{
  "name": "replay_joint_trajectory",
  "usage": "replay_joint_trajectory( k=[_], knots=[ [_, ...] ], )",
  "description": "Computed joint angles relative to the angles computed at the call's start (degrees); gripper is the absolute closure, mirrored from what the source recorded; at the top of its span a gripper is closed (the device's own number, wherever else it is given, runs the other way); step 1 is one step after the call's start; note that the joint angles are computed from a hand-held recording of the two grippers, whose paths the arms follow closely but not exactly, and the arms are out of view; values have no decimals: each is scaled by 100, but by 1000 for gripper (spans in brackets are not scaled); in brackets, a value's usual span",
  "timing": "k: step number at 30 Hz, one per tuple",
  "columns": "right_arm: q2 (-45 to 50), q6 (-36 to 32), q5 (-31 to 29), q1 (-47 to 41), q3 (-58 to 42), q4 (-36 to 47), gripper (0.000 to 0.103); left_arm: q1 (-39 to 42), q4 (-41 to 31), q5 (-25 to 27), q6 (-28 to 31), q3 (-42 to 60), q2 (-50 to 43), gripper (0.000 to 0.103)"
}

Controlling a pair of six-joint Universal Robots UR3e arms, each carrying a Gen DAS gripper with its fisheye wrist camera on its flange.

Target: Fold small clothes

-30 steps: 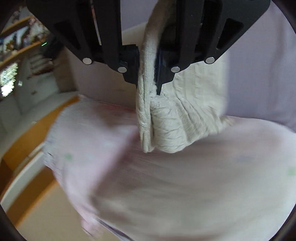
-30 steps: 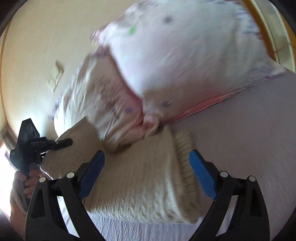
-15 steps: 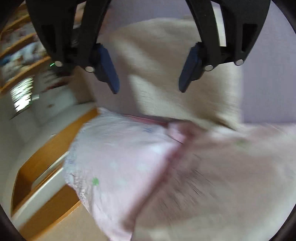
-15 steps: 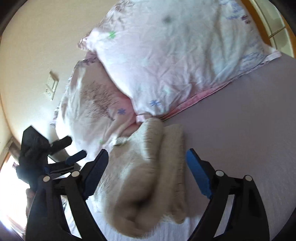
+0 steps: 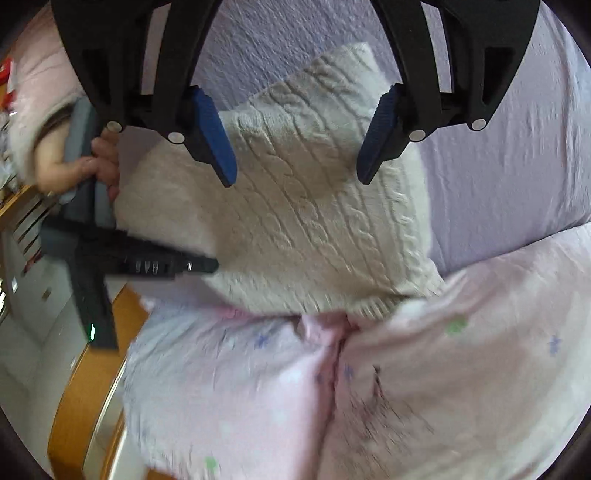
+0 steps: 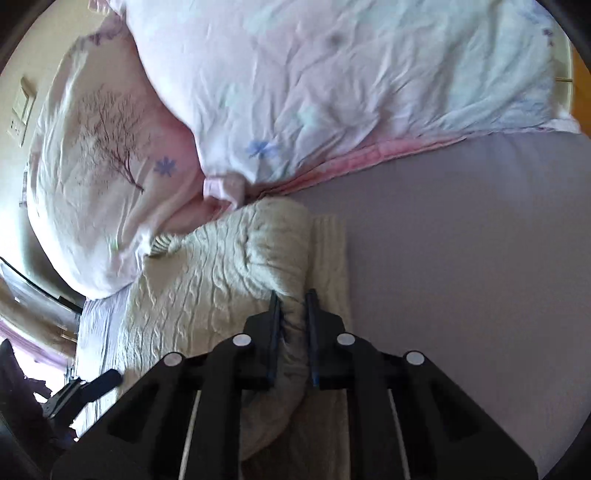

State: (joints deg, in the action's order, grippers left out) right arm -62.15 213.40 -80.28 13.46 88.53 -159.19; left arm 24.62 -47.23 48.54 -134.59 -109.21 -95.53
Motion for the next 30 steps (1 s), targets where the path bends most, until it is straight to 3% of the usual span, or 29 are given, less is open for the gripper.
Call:
replay_joint_trajectory(
  k=[1, 2, 3, 4, 8, 11, 13, 14, 16, 17, 18, 20, 21, 24, 26, 27, 28, 30],
  knots=[
    [-143, 5, 60, -30, 176, -63, 61, 283, -238, -275, 87, 24, 86, 30],
    [-367, 55, 200, -102, 481, -170, 27, 515, -314, -464, 77, 55, 88, 20],
    [-491, 77, 345, -172, 696, -324, 17, 699, -388, -524, -66, 234, -38, 16],
    [-640, 47, 640, -291, 1038, -648, 15, 736, -539, -459, -161, 481, -233, 16],
    [-474, 42, 1624, -599, 1110, -627, 15, 638, -1706, -160, -408, 1659, -1249, 16],
    [-315, 98, 1595, -602, 898, -283, 15, 490, -1671, 0, -595, 1838, -1676, 16],
    [-218, 167, 1896, -714, 1047, -536, 15, 473, -1877, -133, -575, 1972, -1877, 16],
    [-148, 186, 2096, -771, 1130, -729, 24, 474, -1911, -293, -571, 1998, -1969, 13],
    [94, 224, 2590, -870, 1205, -1100, 63, 464, -1995, -467, -480, 1976, -1964, 16],
    [213, 340, 2779, -918, 1268, -1317, 69, 451, -2007, -518, -480, 1956, -1971, 36],
    [301, 447, 2876, -946, 1374, -1674, 71, 453, -1994, -549, -547, 1931, -1956, 47],
    [323, 661, 3116, -973, 1676, -2317, 76, 655, -2491, -776, -98, 1992, -1871, 63],
    [281, 716, 3203, -929, 1734, -2507, 77, 845, -3158, -873, 435, 2185, -1787, 66],
    [350, 748, 3467, -615, 1466, -2802, 78, 1542, -4236, -923, 1595, 2157, -1217, 66],
    [466, 581, 3214, -135, 979, -2572, 78, 2106, -4937, -879, 2286, 2208, -975, 65],
    [619, 586, 3163, 26, 771, -2533, 78, 2244, -4787, -760, 2267, 2123, -911, 61],
    [826, 557, 3026, 213, 495, -2374, 77, 2327, -4197, -542, 2022, 1857, -830, 59],
    [1074, 370, 2438, 564, -54, -1644, 66, 2263, -3188, -49, 1485, 1457, -801, 49]
  ],
)
